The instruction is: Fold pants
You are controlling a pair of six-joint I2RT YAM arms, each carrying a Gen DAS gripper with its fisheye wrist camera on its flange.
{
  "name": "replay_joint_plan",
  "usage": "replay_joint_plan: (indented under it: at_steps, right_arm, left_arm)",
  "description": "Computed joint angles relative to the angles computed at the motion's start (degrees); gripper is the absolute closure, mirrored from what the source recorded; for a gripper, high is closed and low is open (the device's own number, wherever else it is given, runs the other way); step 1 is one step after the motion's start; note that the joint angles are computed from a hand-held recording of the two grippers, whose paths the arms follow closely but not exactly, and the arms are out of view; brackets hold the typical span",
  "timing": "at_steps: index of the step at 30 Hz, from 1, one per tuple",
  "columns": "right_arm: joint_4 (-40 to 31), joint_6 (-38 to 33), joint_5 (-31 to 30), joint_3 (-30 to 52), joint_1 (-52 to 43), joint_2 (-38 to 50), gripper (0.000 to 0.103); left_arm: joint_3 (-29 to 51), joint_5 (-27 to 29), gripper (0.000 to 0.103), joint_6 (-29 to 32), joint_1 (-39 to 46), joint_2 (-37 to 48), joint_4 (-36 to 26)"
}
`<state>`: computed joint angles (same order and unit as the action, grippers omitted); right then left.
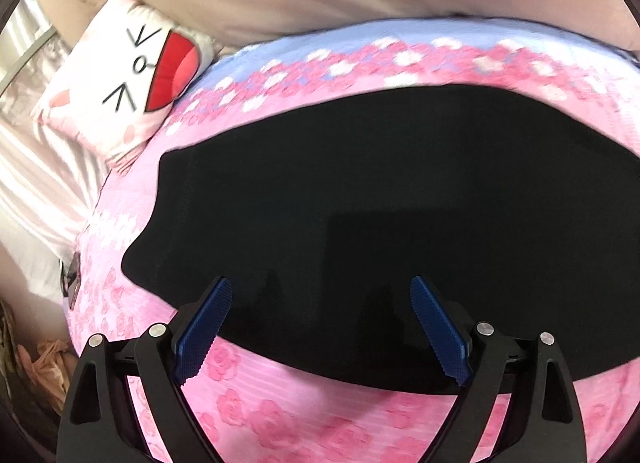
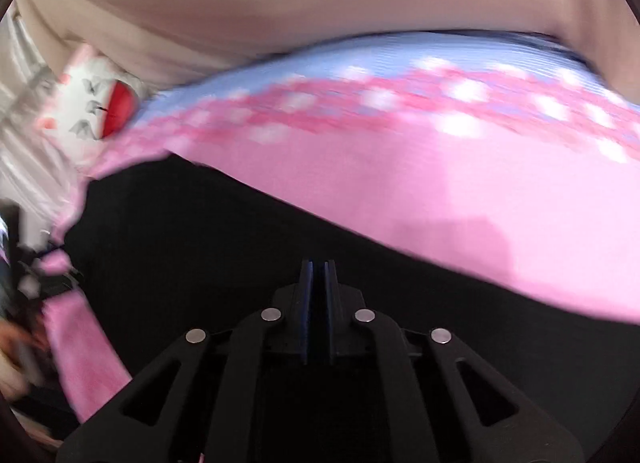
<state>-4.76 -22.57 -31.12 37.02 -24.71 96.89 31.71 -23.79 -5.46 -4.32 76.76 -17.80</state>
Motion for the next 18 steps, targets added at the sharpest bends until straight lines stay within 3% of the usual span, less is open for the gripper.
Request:
replay_joint_plan:
  at_steps: [3, 5, 7, 9, 10, 11, 13, 18]
  right_arm:
    - [-3.7, -3.0, -2.3, 3.6, -17.7, 2.2, 0.102]
    - [-6.5, -5.0, -3.4, 7.4, -27.9, 2.8, 0.095]
    - [-9.3, -9.1, -4.4, 11.4, -32.7, 6.0, 0.095]
    - [-7.3, -12.8, 1.6, 15.3, -37.2, 11.1, 0.095]
    - [-7.3, -12.0, 1.2, 17.7, -39.8, 13.6, 0.101]
    - [-9.6, -9.8, -2.5, 21.3, -44.0, 15.8, 0.102]
    - [-10.1, -9.2, -4.2, 22.5, -48.1, 14.8, 0.094]
    - [-22.5, -21.0, -8.3, 27.1, -51.2, 16.5, 0.093]
  left_arm:
    - [2.4, -0.7, 0.014, -3.4, -7.1, -0.4, -3.8]
    - [4.0, -1.3, 0.014, -5.7, -11.9, 0.5, -5.3]
    - [6.2, -1.8, 0.014, -8.8, -17.5, 2.5, -6.5]
    - [9.2, -2.4, 0.014, -12.2, -23.4, 5.6, -8.2]
    - [10.6, -2.7, 0.014, -13.4, -25.6, 7.2, -8.7]
    - [12.1, -2.9, 0.014, -14.6, -27.8, 8.6, -9.5]
    - [15.1, -3.5, 0.014, -16.3, -32.1, 10.8, -10.8]
    - [22.6, -4.1, 0.014, -19.8, -40.4, 16.7, -13.6]
